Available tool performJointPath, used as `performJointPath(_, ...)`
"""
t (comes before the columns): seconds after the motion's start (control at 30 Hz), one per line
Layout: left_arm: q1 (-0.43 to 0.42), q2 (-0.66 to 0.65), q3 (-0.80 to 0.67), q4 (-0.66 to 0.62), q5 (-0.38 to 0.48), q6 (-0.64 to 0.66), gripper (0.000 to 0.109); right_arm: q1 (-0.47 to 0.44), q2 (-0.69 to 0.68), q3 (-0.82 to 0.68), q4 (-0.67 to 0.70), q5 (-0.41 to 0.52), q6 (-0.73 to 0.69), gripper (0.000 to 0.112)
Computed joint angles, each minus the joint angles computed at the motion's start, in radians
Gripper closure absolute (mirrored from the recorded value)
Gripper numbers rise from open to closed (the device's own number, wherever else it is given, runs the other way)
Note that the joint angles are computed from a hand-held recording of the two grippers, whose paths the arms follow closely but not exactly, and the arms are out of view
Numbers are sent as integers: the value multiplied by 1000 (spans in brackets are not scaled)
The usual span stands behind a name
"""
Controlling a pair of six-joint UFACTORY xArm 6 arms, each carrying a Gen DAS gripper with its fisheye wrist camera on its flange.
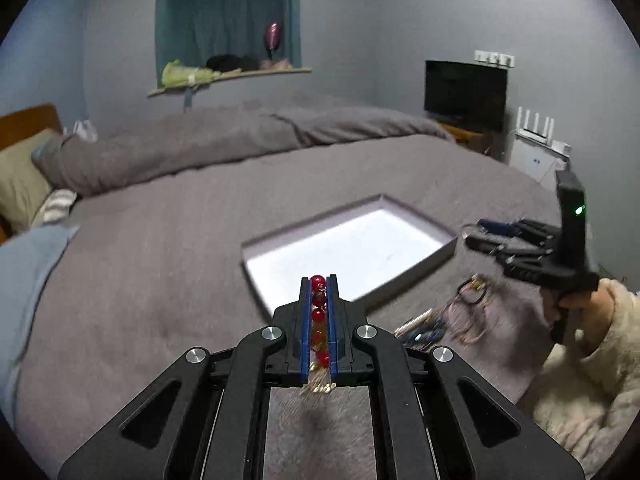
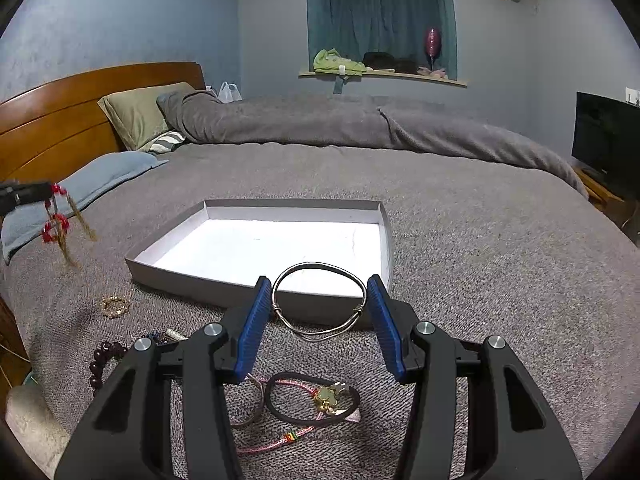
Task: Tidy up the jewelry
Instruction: 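Release the hairpin into the tray with the left tool while the right tool releases the bracelet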
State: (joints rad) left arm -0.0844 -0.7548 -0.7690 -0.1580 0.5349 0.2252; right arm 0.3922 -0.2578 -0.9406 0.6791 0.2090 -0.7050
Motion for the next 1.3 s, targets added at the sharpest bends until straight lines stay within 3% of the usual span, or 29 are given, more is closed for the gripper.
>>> performJointPath(0.27, -35, 213, -168, -2, -34, 38, 101, -28, 102, -150, -61, 79, 23, 63)
performJointPath(0.5, -21, 498, -341, 78, -86, -29, 101, -55, 378, -482, -291, 185, 182, 63)
performJointPath(0.63, 7, 666, -464, 125, -71, -84, 101, -62, 559, -715, -403, 315, 261, 63)
performJointPath(0.87, 57, 832, -594, 174, 11, -170, 101, -61, 796, -1047, -536, 572, 387, 63)
performJointPath(1.0, 71, 856, -608, 174, 31, -181, 101, -63, 830, -1103, -551, 633, 417, 63)
performJointPath(1.17, 74, 856, -594, 183, 30, -187, 100, -61, 815, -1080, -540, 617, 417, 61)
performJointPath(1.23, 77, 853, -588, 167, 21, -175, 93, -66, 793, -1049, -497, 593, 394, 55)
performJointPath(1.3, 80, 831, -563, 139, -2, -161, 71, -69, 775, -1026, -457, 568, 378, 50)
